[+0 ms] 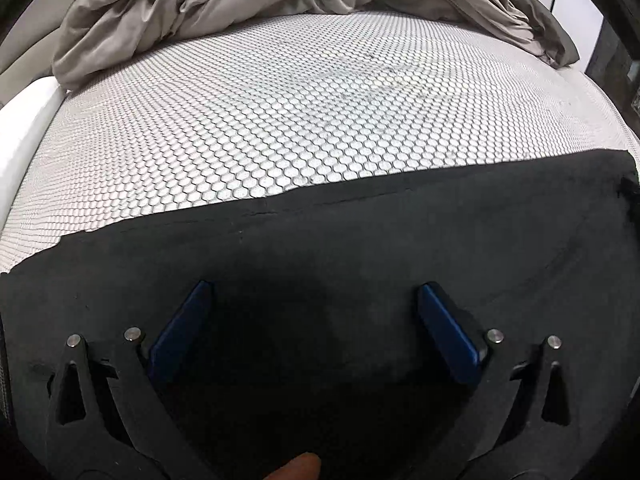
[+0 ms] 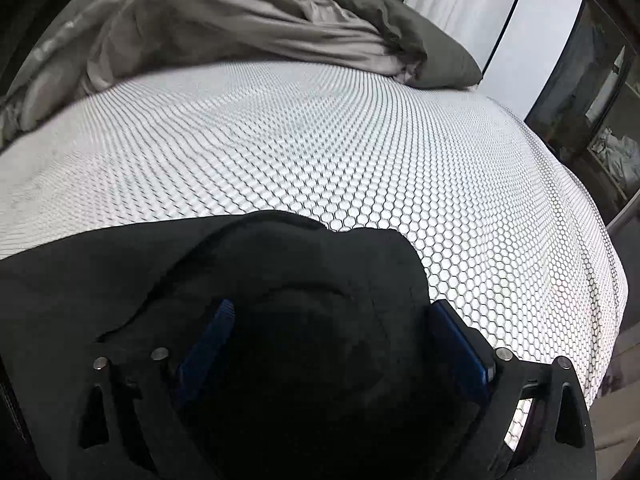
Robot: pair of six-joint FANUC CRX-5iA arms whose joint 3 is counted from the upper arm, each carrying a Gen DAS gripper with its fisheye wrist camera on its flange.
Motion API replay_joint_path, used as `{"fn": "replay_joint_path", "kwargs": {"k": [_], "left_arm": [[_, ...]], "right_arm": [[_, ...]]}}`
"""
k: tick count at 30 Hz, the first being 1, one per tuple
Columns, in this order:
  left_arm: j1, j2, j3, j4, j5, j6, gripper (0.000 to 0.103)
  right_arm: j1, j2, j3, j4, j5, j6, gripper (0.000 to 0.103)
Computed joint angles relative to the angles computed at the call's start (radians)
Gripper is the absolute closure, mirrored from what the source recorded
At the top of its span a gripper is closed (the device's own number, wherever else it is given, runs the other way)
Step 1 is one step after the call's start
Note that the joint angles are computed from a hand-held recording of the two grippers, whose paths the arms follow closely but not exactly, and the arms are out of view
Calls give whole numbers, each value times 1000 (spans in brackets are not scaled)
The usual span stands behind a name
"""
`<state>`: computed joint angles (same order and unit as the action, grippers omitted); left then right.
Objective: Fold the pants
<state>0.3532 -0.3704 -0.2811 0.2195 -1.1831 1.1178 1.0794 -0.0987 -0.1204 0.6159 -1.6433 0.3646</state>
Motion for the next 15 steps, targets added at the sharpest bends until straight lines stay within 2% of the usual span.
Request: {"fn": "replay_joint_path", "kwargs": {"k": [2, 3, 5, 8, 12, 13, 15], "left_arm": [[57, -13, -15, 49, 14, -41, 1], [78, -33, -31, 108, 16, -73, 1], [85, -61, -50, 180, 25, -112, 1], [-1, -36, -12, 126, 55, -51, 1], [-87, 66, 34, 22, 25, 65, 1], [-96, 71, 27, 10, 29, 75, 1], [-84, 57, 3, 40, 41, 47, 1]], "right_arm": [[41, -28, -2, 33, 1, -10, 5], [60, -44, -3, 42, 8, -22, 5], [99, -65, 4, 55, 47, -57, 8], [56, -42, 37, 9, 160, 0, 21], [-4, 74, 99, -92, 250, 180, 38], [-6, 110, 119, -111, 222, 225, 38], [-20, 139, 95, -67, 214, 227, 38]]}}
